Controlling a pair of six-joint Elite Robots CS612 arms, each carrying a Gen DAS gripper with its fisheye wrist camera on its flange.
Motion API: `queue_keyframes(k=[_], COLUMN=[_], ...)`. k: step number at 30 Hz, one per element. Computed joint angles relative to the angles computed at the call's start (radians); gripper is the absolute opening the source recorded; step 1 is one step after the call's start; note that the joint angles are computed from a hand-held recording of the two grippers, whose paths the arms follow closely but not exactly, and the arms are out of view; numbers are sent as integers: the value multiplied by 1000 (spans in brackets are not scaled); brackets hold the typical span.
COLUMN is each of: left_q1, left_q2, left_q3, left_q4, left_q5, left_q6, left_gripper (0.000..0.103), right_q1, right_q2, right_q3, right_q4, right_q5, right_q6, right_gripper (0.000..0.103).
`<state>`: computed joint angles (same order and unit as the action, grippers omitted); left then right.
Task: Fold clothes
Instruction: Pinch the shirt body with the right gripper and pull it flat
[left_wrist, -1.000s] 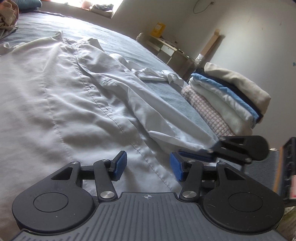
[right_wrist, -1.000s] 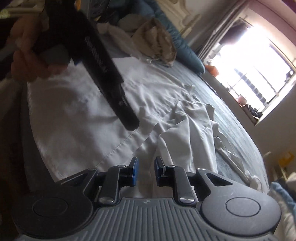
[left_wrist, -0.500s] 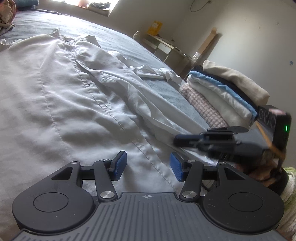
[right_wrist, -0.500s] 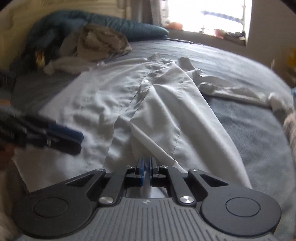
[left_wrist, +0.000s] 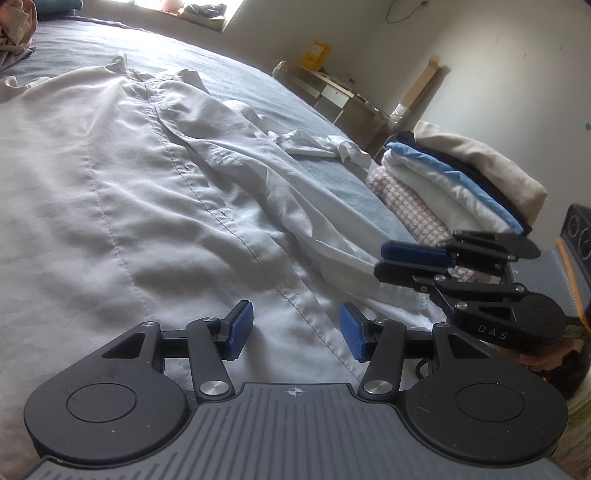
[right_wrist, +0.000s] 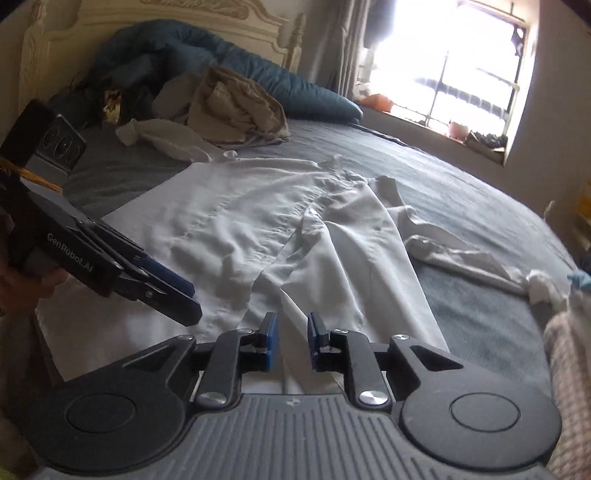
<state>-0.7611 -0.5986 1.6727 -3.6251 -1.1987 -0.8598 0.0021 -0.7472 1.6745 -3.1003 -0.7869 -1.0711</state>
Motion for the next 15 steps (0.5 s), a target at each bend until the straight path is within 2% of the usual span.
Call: queue_keyframes(k=[1, 4, 7, 8, 11, 13, 15], left_q1=[-1, -1, -1, -1, 0, 1, 2], left_q2=[1, 3, 5, 6, 8, 9, 9], left_q3=[1, 9, 17, 20, 26, 29, 32], left_q4=[-4, -31, -60, -70, -88, -93, -97], left_q5=[6, 9, 10, 7, 0, -1, 0], left_q6=[0, -8, -6, -4, -2, -8, -13], left_gripper=[52, 52, 52, 52, 52, 52, 52], right_q1=[7, 32, 56, 61, 66, 56, 36], right_q2=[1, 3, 20, 27, 42, 41, 39], right_q3=[-2, -13, -14, -17, -37, -63, -113], right_q4=[-10, 14, -24, -38, -44, 24, 183], right_q5=[-3, -35, -133, -163, -225, -202, -119], right_q6=[-9, -78, -164, -167, -109, -11, 152], right_gripper=[20, 34, 37, 36, 33, 31, 17])
